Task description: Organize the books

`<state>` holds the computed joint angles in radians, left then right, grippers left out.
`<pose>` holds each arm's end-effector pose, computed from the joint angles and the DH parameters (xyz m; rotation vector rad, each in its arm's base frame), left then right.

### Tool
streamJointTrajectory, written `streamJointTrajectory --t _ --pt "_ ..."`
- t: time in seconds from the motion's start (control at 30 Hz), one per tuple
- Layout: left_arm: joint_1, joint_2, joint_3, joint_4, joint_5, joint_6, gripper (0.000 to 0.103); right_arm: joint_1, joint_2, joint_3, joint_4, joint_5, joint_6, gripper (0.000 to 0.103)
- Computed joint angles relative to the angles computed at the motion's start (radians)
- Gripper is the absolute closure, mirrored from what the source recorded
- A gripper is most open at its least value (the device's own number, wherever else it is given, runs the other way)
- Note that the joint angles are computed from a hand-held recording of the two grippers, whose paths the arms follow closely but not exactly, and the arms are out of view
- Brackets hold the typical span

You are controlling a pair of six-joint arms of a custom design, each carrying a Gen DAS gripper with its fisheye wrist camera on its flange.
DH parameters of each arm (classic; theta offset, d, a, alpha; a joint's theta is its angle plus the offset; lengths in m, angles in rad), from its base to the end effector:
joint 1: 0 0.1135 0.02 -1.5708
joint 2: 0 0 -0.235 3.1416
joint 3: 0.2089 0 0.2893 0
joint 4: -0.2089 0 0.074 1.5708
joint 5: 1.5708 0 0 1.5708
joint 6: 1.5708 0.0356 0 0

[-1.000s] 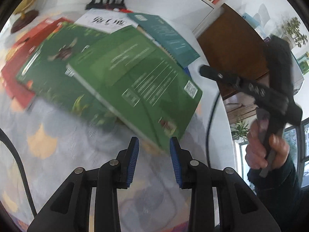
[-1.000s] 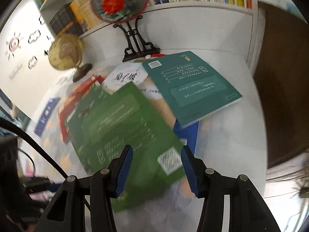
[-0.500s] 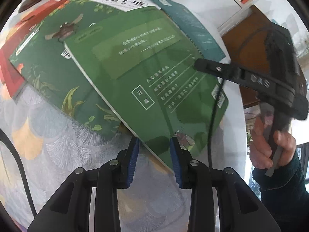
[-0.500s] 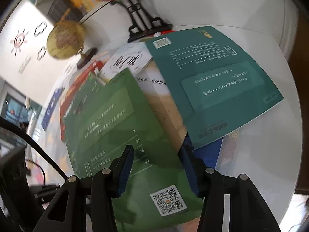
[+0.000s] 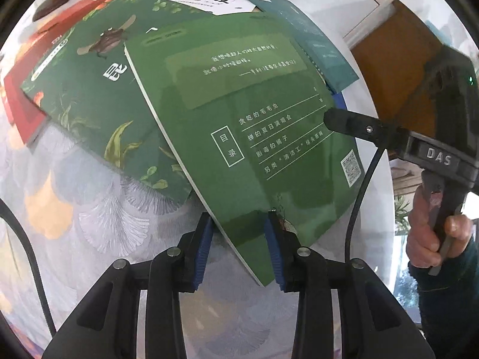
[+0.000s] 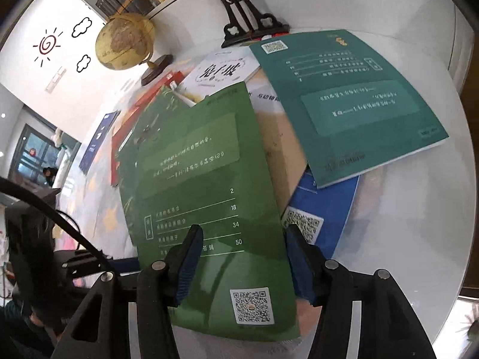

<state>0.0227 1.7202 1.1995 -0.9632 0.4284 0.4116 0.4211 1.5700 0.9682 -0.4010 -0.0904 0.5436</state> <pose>0.3398 -0.0071 0.1512 0.5888 2.8474 -0.5904 0.3144 0.1443 0.1455 0.1269 2.6384 0.4634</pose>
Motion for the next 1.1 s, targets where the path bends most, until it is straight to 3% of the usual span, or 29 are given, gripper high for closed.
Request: streamJointTrajectory --t 0.1,0.23,0.33,0.53,0.63,0.7,0.93,1.0,1.1 --pt "0.021 0.002 0.003 -0.001 0.018 0.011 0.070 -0.019 -0.030 -0.012 0.003 -0.068 0.016 0.042" --pt "0.057 0.026 0.014 -0.011 0.067 0.035 0.073 -0.114 -0.195 -0.184 0.177 -0.337 0.112 0.042" --pt "0.083 0.029 0.009 -0.016 0.112 0.062 0.072 -0.121 -0.267 -0.257 0.289 -0.447 0.191 0.043" --pt "0.149 0.049 0.018 -0.050 0.165 0.104 0.073 -0.038 -0.219 -0.216 0.319 -0.374 0.255 0.042" --pt "0.188 0.067 0.034 -0.099 0.198 0.165 0.072 -0.032 -0.221 -0.244 0.431 -0.414 0.348 0.043" --pt "0.224 0.121 0.068 -0.157 0.232 0.208 0.071 0.008 -0.221 -0.213 0.440 -0.415 0.356 0.043" --pt "0.444 0.224 0.198 -0.342 0.221 0.373 0.071 0.203 -0.054 0.061 0.357 -0.341 0.320 0.038" --pt "0.554 0.249 0.248 -0.377 0.200 0.416 0.073 0.236 0.012 0.120 0.385 -0.345 0.329 0.039" --pt "0.680 0.344 0.368 -0.449 0.185 0.457 0.073 0.281 0.146 0.191 0.523 -0.416 0.401 0.039"
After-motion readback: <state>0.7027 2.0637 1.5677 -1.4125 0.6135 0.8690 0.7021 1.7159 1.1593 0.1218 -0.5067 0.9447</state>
